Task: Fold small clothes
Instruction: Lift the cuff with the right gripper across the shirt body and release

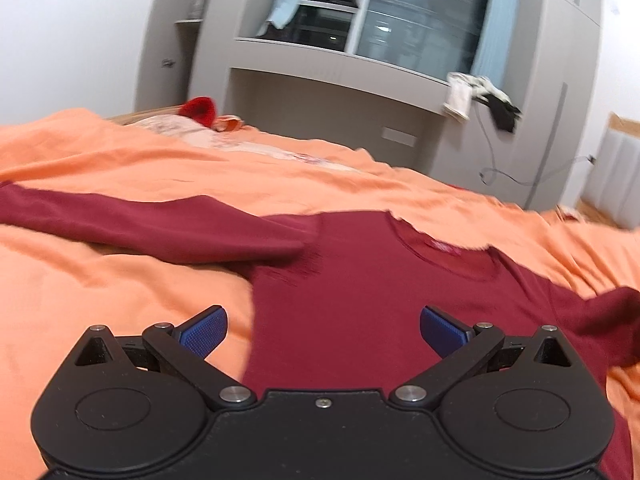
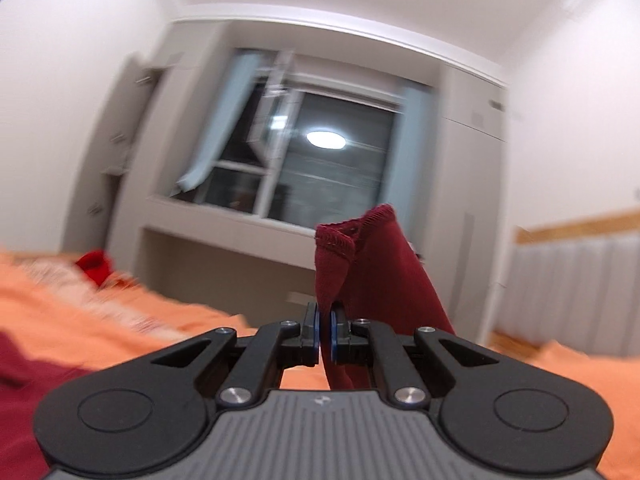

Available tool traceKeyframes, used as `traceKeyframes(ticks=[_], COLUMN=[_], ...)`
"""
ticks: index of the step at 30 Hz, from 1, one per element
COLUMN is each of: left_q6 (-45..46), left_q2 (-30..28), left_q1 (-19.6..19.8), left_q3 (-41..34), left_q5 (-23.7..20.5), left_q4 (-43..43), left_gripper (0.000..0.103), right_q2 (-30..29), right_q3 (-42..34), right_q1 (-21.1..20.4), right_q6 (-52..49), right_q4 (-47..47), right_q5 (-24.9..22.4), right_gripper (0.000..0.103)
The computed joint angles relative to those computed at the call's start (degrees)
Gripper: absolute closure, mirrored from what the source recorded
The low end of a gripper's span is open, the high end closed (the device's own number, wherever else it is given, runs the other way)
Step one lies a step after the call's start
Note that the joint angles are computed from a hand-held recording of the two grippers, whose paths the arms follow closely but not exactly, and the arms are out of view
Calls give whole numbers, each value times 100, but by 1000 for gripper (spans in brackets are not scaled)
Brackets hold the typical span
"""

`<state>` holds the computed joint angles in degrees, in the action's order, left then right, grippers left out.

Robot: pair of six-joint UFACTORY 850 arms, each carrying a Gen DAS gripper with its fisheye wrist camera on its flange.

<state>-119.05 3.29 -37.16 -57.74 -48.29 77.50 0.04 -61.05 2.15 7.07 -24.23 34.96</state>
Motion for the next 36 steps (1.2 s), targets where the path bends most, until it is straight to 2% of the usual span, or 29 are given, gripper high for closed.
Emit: traceKeyframes(ticks=[6, 13, 16, 18, 24, 28, 31, 33, 35, 36], left_q6=[-437, -580, -504, -481, -436, -570, -695, -701, -650, -593], left_q2=[180, 225, 190, 170, 172, 218, 240, 203, 129, 84], left_q1=[116, 99, 134, 144, 176, 307, 416, 454, 467, 467], left_q3=[103, 107, 61, 37, 68, 143, 209, 215, 185, 162], left_q5=[-286, -502, -458, -431, -256, 250, 670, 846, 928, 955], left_q4=[54, -113, -240, -277, -282, -310, -327, -355, -384, -401], left_gripper=[1, 1, 1, 1, 1, 1, 1, 1, 1, 1], right_q2=[165, 185, 324, 404, 660, 735, 763, 710, 599, 535], right_q3=[318, 481, 655, 754, 1162, 1314, 1286, 1129, 905, 793], right_q1=[764, 990, 1015, 1041, 979, 916, 698, 464, 147, -1], right_q6=[-120, 1741, 2307, 2239, 2152, 1875, 2574, 3447, 4349, 4720], right_q4=[-905, -4103, -5077, -5291, -5773, -5865, -6618, -7336, -7876, -8036], right_q5=[-507, -1101, -1159, -1156, -962, -840, -453, -22, 539, 768], right_gripper=[98, 98, 98, 98, 98, 93, 89, 81, 63, 58])
